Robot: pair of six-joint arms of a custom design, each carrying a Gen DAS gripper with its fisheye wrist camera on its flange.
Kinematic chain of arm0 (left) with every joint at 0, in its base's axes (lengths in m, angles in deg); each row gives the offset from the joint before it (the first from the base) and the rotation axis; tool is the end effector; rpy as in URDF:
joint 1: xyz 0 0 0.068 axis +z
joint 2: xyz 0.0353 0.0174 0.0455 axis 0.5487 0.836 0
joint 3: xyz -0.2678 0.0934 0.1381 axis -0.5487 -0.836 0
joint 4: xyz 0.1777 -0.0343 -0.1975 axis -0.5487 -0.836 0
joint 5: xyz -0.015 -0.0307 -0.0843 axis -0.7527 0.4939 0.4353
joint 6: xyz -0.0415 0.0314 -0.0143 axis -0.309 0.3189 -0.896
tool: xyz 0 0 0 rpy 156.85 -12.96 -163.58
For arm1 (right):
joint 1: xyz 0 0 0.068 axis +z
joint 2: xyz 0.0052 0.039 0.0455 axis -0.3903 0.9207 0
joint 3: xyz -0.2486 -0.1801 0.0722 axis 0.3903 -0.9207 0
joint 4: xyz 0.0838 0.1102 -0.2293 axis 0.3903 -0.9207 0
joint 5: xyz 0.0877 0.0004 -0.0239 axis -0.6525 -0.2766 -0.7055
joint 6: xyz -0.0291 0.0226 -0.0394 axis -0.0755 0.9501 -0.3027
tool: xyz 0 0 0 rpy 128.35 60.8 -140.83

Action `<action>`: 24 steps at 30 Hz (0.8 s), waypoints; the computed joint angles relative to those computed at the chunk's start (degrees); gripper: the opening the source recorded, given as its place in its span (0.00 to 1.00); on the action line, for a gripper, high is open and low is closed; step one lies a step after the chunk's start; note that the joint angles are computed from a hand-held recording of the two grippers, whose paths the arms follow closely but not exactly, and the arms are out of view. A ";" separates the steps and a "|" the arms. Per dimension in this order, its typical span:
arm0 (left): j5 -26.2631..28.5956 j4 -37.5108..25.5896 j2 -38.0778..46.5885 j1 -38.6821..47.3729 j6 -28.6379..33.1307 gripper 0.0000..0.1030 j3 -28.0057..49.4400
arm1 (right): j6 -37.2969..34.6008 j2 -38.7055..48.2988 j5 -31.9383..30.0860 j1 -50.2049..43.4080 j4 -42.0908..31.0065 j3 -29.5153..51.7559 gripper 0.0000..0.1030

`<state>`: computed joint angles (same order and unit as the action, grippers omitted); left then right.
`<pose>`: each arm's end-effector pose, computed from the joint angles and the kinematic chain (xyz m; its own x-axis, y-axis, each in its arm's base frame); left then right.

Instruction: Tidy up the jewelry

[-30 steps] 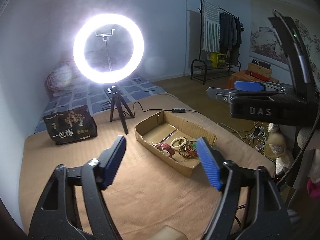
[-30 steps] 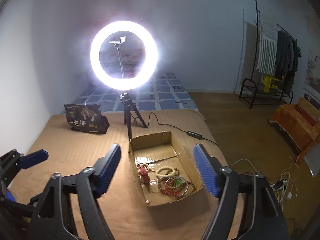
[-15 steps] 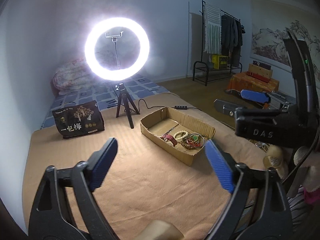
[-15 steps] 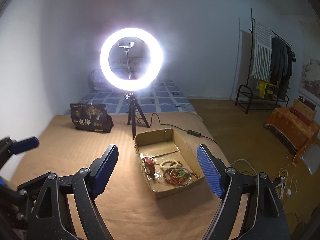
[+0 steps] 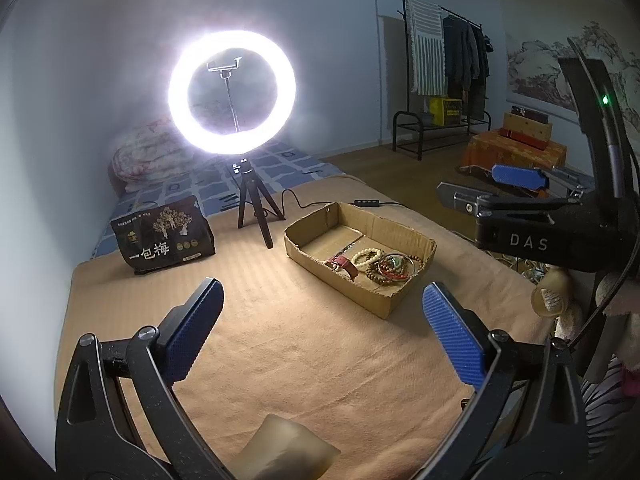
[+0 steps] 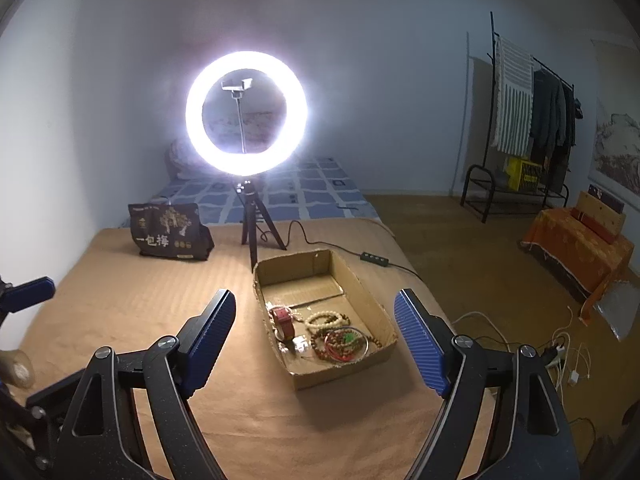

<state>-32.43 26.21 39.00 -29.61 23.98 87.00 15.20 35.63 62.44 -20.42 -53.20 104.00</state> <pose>0.1235 -0.1931 0.3185 -0.4782 0.2217 -0.8498 0.3234 0.9441 0.0643 0.1710 0.0090 0.3189 -0.4934 -0.0810 -0.8660 -0.1081 0.9936 -0.0313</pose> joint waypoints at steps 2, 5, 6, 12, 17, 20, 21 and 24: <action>0.09 -0.35 0.07 0.24 -0.76 0.99 0.01 | -0.37 0.10 -0.50 -0.62 -0.13 0.03 0.79; 0.87 -0.81 0.13 1.30 -1.76 0.99 -0.02 | -0.88 -0.07 -1.29 -1.74 -0.36 -0.07 0.79; 1.30 -0.88 -0.02 1.78 -1.91 0.99 -0.11 | -1.03 0.25 -1.44 -1.97 -0.43 0.03 0.79; 2.66 -0.98 -0.14 3.17 -2.60 0.99 -0.24 | -1.12 0.92 -1.26 -1.74 -0.73 0.30 0.79; 2.77 -0.80 -0.28 3.34 -2.25 0.99 -0.33 | -1.11 1.02 -0.99 -1.51 -0.69 0.26 0.79; 2.85 -0.41 -0.32 3.40 -2.03 0.99 -0.37 | -1.04 1.04 -0.92 -1.49 -0.77 0.29 0.79; 2.84 -0.26 -0.35 3.41 -1.98 0.99 -0.43 | -1.06 1.01 -0.99 -1.53 -0.78 0.29 0.79; 2.88 -0.23 -0.39 3.46 -1.89 0.99 -0.49 | -1.17 1.01 -1.07 -1.57 -0.73 0.25 0.79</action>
